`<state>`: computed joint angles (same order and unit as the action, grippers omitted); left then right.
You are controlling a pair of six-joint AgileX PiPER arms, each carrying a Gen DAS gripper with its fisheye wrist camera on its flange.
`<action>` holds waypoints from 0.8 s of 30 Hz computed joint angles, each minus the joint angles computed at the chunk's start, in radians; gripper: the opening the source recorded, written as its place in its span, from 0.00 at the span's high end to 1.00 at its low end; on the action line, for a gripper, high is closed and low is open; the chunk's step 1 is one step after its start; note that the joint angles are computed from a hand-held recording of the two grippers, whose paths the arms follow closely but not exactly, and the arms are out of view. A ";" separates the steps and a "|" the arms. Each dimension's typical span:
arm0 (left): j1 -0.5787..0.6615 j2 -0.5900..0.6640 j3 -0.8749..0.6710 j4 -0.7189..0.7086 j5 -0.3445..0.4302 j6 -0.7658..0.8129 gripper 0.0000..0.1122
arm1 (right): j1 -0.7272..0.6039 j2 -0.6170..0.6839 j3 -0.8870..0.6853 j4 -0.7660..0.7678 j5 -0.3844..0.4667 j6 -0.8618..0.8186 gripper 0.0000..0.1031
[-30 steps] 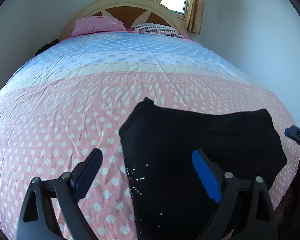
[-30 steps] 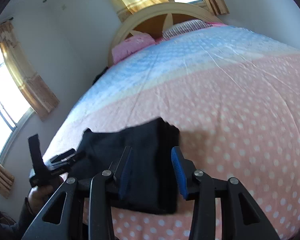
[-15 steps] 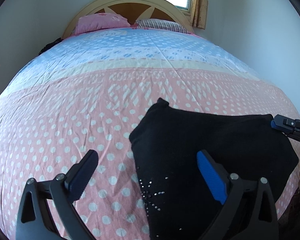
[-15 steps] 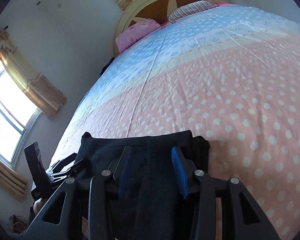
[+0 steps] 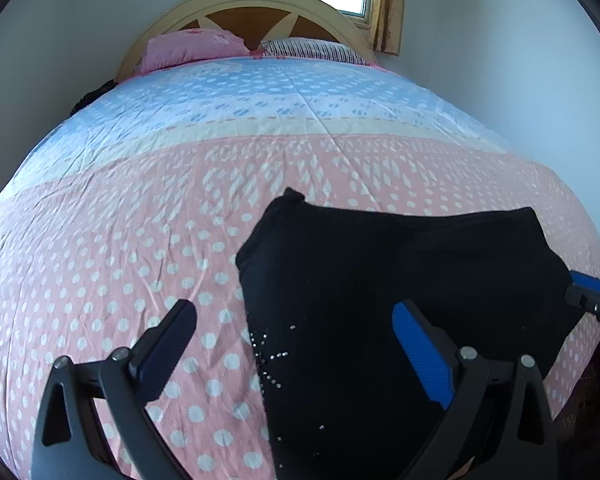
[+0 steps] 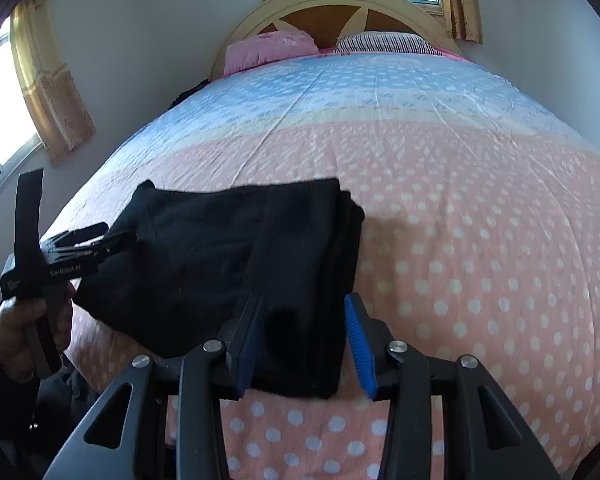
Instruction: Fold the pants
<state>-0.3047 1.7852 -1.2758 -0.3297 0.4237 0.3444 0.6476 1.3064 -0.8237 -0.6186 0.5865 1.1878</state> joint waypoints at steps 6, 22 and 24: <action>-0.001 -0.002 0.014 -0.011 -0.005 -0.004 0.10 | 0.025 -0.045 0.045 -0.023 0.004 0.020 0.88; -0.170 0.017 -0.197 -0.041 0.128 0.040 0.08 | -0.072 -0.120 0.167 0.134 -0.174 -0.053 0.86; -0.229 0.090 -0.299 -0.024 0.163 0.017 0.08 | -0.120 -0.128 0.190 0.260 -0.232 -0.156 0.86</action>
<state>-0.5333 1.8747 -1.5746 -0.3533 0.5871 0.3610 0.5277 1.1783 -0.6340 -0.3587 0.3547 1.0321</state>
